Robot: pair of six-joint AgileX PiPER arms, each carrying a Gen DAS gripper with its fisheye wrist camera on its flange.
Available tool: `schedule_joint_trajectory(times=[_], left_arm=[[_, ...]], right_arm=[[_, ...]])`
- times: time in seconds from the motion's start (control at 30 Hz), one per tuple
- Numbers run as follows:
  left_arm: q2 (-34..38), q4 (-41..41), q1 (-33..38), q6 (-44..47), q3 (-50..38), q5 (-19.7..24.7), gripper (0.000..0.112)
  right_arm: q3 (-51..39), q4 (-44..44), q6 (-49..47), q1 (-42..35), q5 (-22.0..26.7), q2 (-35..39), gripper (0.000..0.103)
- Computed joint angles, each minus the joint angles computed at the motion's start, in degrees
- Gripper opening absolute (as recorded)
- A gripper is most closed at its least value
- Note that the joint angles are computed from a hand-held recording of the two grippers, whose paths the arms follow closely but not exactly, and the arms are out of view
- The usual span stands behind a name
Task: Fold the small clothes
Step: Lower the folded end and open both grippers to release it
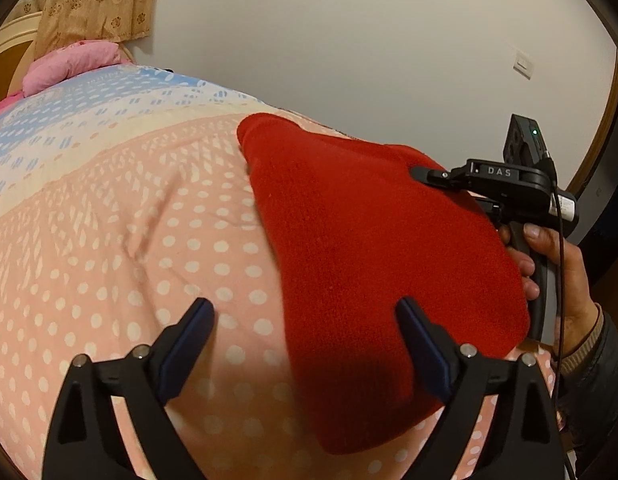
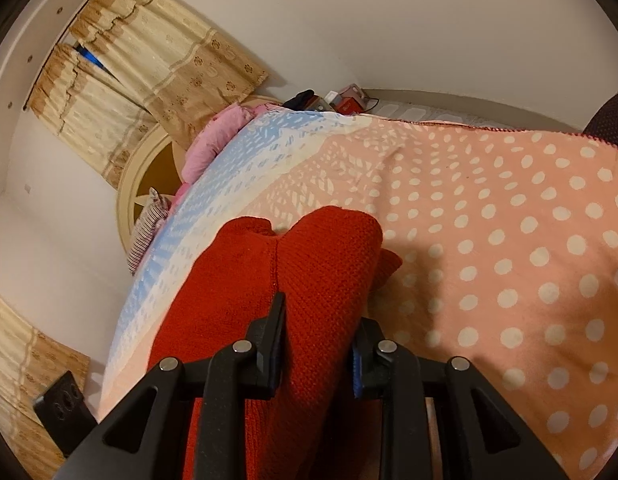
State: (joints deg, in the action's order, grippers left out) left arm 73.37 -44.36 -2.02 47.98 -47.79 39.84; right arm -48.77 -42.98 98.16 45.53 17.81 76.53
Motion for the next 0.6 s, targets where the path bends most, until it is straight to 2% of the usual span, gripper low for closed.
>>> schedule_joint_trajectory(times=[0.27, 0.4, 0.5, 0.6], left_arm=[[-0.5, 0.5, 0.7, -1.4, 1.0, -0.1, 0.103], [-0.5, 1.3, 0.1, -2.3, 1.1, -0.7, 0.103], [0.0, 0.7, 0.5, -2.2, 1.1, -0.2, 0.103], [-0.5, 1.1, 0.9, -3.1, 1.3, 0.1, 0.103]], right_arm=[[-6.1, 1.4, -4.8, 5.4, 14.0, 2.9, 0.034], [-7.8, 1.4, -6.1, 7.7, 18.7, 3.0, 0.034], [-9.4, 2.2, -8.1, 8.9, 22.1, 3.8, 0.042], [-9.2, 3.0, -8.1, 8.9, 23.1, 3.6, 0.047]])
